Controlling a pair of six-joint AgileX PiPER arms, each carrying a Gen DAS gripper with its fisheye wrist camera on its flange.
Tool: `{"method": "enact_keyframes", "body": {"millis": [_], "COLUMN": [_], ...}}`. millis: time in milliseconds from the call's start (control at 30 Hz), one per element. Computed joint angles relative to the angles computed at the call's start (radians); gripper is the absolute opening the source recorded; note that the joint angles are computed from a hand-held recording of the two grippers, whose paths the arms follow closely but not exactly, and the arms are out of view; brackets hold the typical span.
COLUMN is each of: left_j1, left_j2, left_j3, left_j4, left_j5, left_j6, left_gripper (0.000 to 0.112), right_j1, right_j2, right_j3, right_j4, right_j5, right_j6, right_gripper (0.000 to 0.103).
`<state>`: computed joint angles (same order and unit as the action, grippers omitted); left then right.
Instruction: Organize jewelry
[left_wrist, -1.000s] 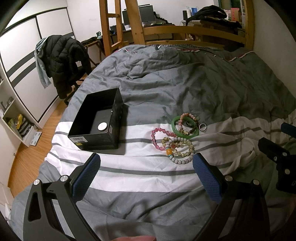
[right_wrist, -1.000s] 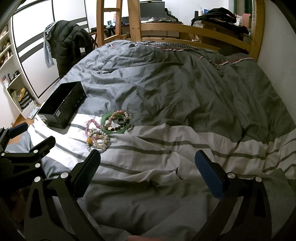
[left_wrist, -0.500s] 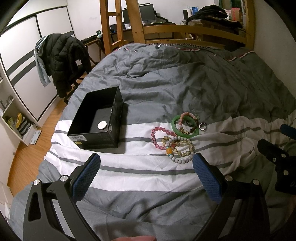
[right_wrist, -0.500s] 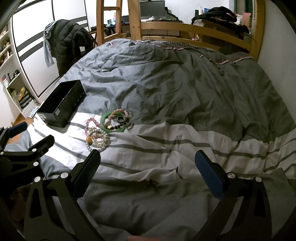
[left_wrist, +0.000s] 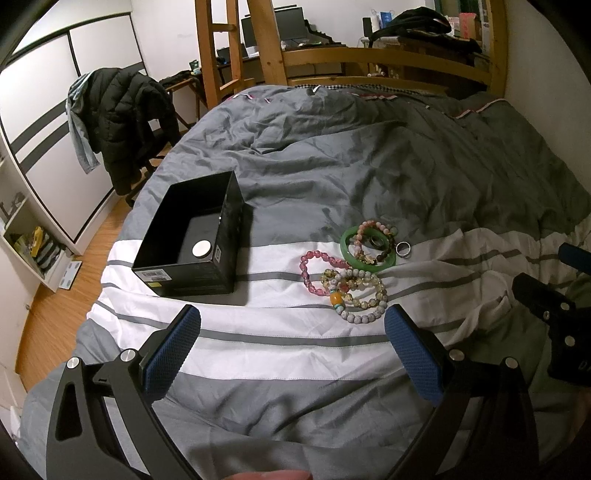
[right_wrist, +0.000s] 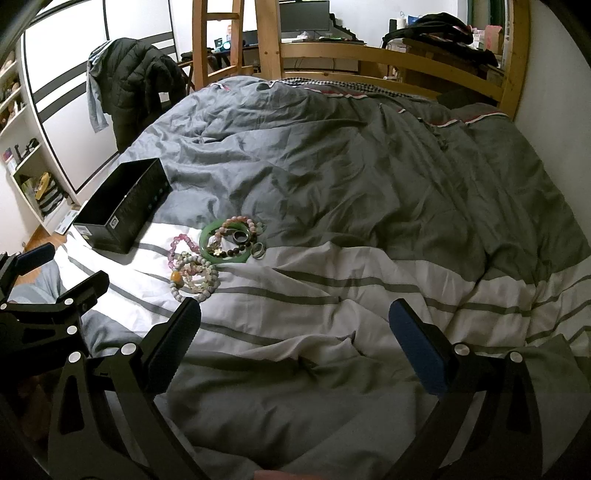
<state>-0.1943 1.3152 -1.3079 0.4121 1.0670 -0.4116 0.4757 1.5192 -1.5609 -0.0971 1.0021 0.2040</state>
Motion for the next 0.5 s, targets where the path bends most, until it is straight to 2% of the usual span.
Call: {"method": "enact_keyframes", "body": {"millis": [500], "left_j1": [-0.007], "left_j2": [0.0], "left_j3": [0.005], "left_j4": [0.001], "left_j5": [0.002], "left_j6": [-0.007], "left_gripper": [0.099], "right_j1": [0.0], "right_j2": [0.0], "right_j3": [-0.002], "right_j4": [0.0], "right_j5": [0.002], "right_j6": [0.0], "right_gripper": [0.101]}}
